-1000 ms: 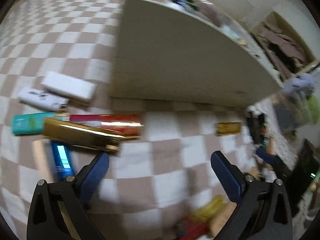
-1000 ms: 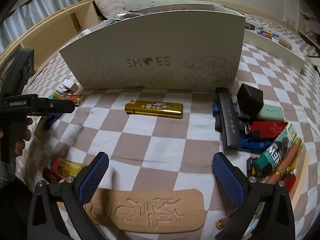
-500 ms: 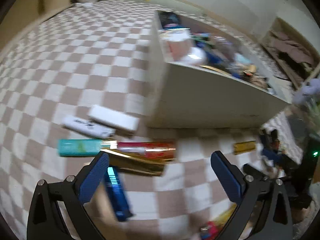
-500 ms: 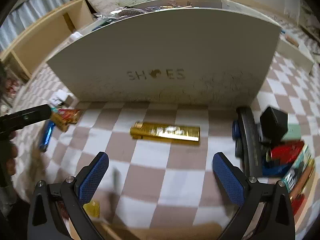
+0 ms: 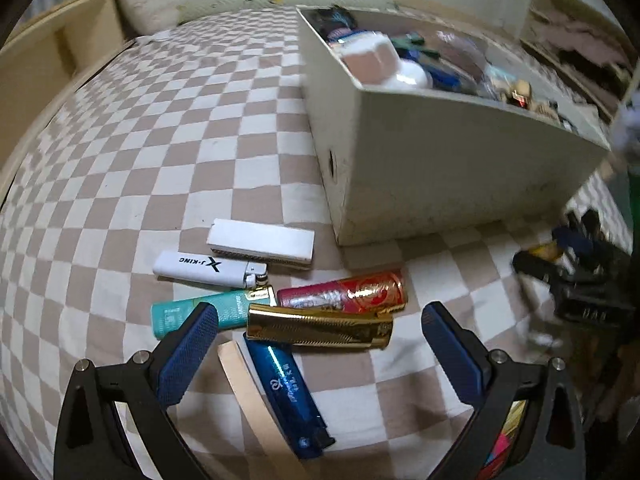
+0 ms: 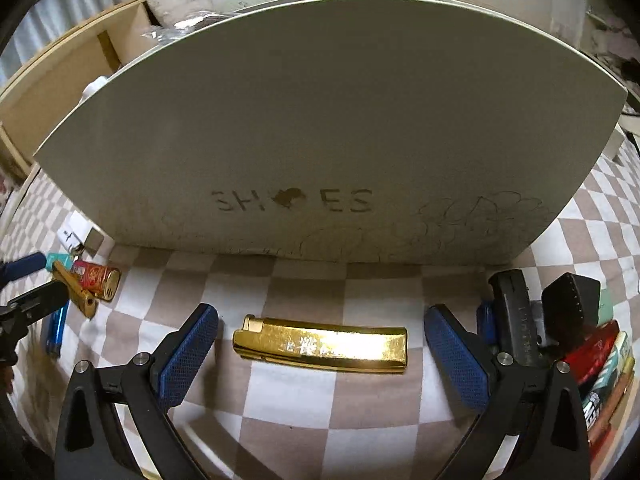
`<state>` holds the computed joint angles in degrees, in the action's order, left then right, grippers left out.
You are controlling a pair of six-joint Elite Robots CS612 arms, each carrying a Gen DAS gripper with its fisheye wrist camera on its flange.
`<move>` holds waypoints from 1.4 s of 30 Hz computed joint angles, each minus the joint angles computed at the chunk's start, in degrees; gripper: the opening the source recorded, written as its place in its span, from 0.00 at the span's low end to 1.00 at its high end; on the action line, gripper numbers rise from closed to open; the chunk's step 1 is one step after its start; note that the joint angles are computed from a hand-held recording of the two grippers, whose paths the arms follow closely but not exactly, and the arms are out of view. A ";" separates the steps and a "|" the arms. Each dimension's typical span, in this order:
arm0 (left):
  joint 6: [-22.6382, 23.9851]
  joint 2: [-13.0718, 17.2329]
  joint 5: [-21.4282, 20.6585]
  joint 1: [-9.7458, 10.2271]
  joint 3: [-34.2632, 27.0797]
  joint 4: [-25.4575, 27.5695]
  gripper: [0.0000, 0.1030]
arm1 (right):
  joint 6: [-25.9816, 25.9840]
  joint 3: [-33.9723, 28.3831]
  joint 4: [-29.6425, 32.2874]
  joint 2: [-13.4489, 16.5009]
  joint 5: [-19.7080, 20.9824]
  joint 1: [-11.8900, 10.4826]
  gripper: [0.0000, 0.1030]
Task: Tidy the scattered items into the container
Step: 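Lower the left gripper toward the gold ribbed tube while the right gripper lowers toward the gold lighter, then close the left gripper on the gold ribbed tube while the right gripper closes on the gold lighter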
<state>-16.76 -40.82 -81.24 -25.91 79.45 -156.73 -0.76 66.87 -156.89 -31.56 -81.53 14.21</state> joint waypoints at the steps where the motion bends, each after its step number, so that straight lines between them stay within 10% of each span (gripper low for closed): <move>1: 0.17 0.12 -0.30 0.09 -0.14 0.37 0.99 | -0.95 0.32 -0.47 -0.10 -1.01 0.11 0.88; 28: 9.70 0.72 4.49 -1.23 0.45 1.21 0.90 | -6.19 7.74 -2.73 -4.02 5.37 -0.63 0.80; 42: 3.09 0.08 6.38 -1.77 0.77 3.41 0.78 | -8.17 9.57 -3.85 -4.73 4.14 -0.22 0.80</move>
